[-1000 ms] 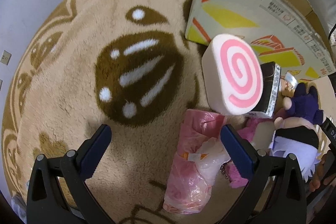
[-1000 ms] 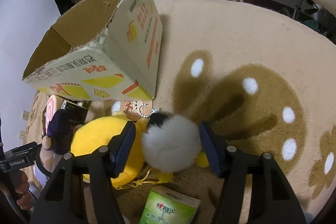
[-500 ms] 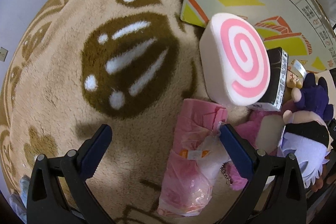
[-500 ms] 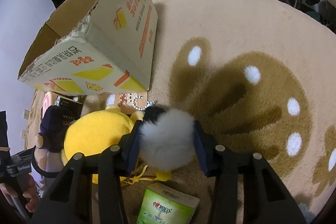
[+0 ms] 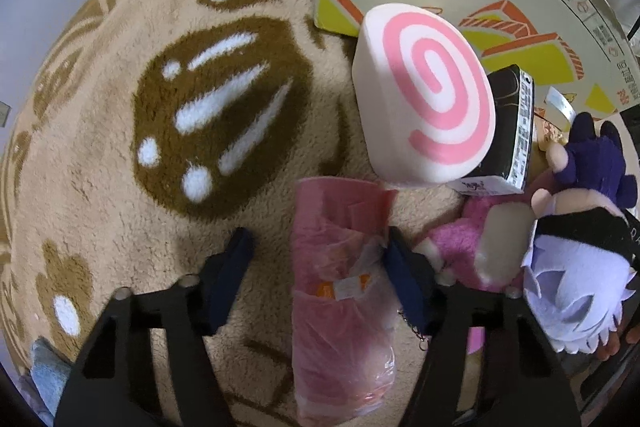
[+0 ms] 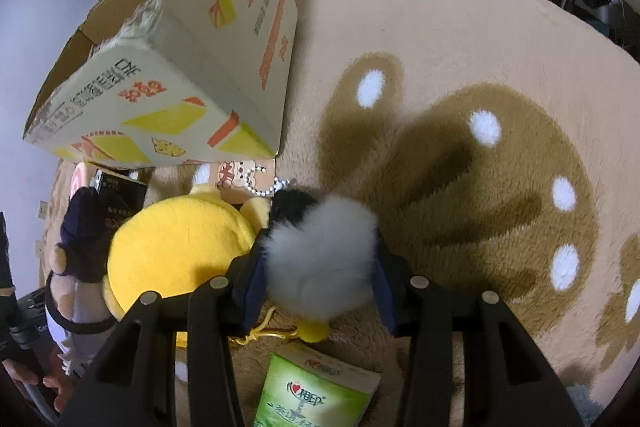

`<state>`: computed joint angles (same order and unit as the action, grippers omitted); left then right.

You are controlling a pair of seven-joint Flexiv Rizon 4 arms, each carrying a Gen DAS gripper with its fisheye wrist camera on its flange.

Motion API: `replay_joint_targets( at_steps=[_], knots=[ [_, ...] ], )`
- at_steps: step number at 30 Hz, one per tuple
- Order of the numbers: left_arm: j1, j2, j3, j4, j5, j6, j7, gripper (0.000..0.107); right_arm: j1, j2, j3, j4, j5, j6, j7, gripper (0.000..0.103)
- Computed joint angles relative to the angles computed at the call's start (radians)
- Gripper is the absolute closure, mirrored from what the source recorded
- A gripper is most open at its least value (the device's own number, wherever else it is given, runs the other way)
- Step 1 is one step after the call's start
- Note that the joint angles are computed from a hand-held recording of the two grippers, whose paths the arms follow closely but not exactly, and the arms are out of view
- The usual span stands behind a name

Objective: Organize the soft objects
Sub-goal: 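Lift both held items and carry them over the cardboard box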

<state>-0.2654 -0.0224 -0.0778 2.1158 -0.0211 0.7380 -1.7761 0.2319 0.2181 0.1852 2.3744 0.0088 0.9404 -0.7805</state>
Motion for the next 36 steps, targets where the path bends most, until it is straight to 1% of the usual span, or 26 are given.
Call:
replay_joint_targets(
  at_steps=[1, 2, 3, 5, 7, 8, 9, 11, 14, 15, 17, 21, 22, 24, 26, 29, 31, 34, 36],
  knots=[
    [-0.005, 0.006, -0.003, 0.002, 0.025, 0.010, -0.030, 0.066, 0.001, -0.001, 0.000, -0.002, -0.002, -0.003, -0.001, 0.058],
    [-0.007, 0.011, -0.004, 0.000, 0.037, 0.017, -0.045, 0.067, 0.001, -0.001, 0.001, -0.003, -0.004, -0.004, -0.001, 0.061],
    [-0.008, 0.014, -0.004, 0.003, 0.034, 0.023, -0.050, 0.070, 0.000, 0.003, 0.006, 0.002, -0.010, 0.000, 0.009, 0.064],
    [-0.011, 0.021, -0.006, 0.012, 0.016, 0.037, -0.054, 0.077, 0.005, 0.007, 0.009, 0.003, -0.010, 0.003, 0.007, 0.066],
    [-0.016, 0.036, -0.007, 0.022, -0.002, 0.054, -0.059, 0.088, 0.012, 0.010, 0.018, 0.005, -0.022, 0.003, 0.008, 0.067],
    [-0.018, 0.049, -0.009, 0.025, 0.002, 0.060, -0.068, 0.089, 0.015, 0.010, 0.020, 0.005, -0.027, 0.005, 0.008, 0.068],
    [-0.019, 0.057, -0.013, 0.022, 0.030, 0.062, -0.094, 0.091, 0.015, 0.012, 0.022, 0.006, -0.036, 0.006, 0.012, 0.069],
    [-0.016, 0.084, -0.015, 0.020, 0.091, 0.051, -0.132, 0.092, 0.014, 0.026, 0.030, 0.013, -0.052, 0.016, 0.030, 0.069],
    [-0.013, 0.119, -0.015, 0.027, 0.101, 0.068, -0.169, 0.092, 0.014, 0.061, 0.040, 0.026, -0.071, 0.054, 0.056, 0.070],
    [-0.012, 0.138, -0.017, 0.033, 0.111, 0.084, -0.185, 0.092, 0.011, 0.074, 0.046, 0.032, -0.083, 0.070, 0.069, 0.070],
    [-0.002, 0.195, -0.006, 0.058, 0.129, 0.117, -0.177, 0.092, 0.005, 0.101, 0.059, 0.038, -0.118, 0.090, 0.096, 0.070],
    [0.015, 0.269, -0.032, 0.078, 0.169, 0.204, -0.234, 0.092, -0.010, 0.152, 0.081, 0.062, -0.192, 0.154, 0.140, 0.070],
    [0.028, 0.289, -0.046, 0.084, 0.207, 0.233, -0.260, 0.092, -0.017, 0.168, 0.085, 0.066, -0.212, 0.167, 0.146, 0.070],
    [0.056, 0.306, -0.055, 0.081, 0.253, 0.284, -0.272, 0.092, -0.039, 0.187, 0.100, 0.078, -0.267, 0.207, 0.172, 0.070],
    [0.069, 0.321, -0.046, 0.095, 0.261, 0.351, -0.260, 0.092, -0.068, 0.198, 0.116, 0.083, -0.328, 0.252, 0.203, 0.070],
    [0.115, 0.337, -0.069, 0.095, 0.317, 0.422, -0.266, 0.092, -0.104, 0.210, 0.117, 0.098, -0.392, 0.325, 0.220, 0.070],
    [0.145, 0.354, -0.098, 0.087, 0.360, 0.445, -0.284, 0.092, -0.131, 0.227, 0.128, 0.103, -0.434, 0.363, 0.237, 0.070],
    [0.151, 0.365, -0.104, 0.082, 0.357, 0.473, -0.272, 0.092, -0.183, 0.244, 0.151, 0.109, -0.503, 0.422, 0.273, 0.070],
    [0.170, 0.364, -0.121, 0.070, 0.374, 0.493, -0.276, 0.092, -0.234, 0.245, 0.170, 0.109, -0.559, 0.475, 0.302, 0.070]
  ],
)
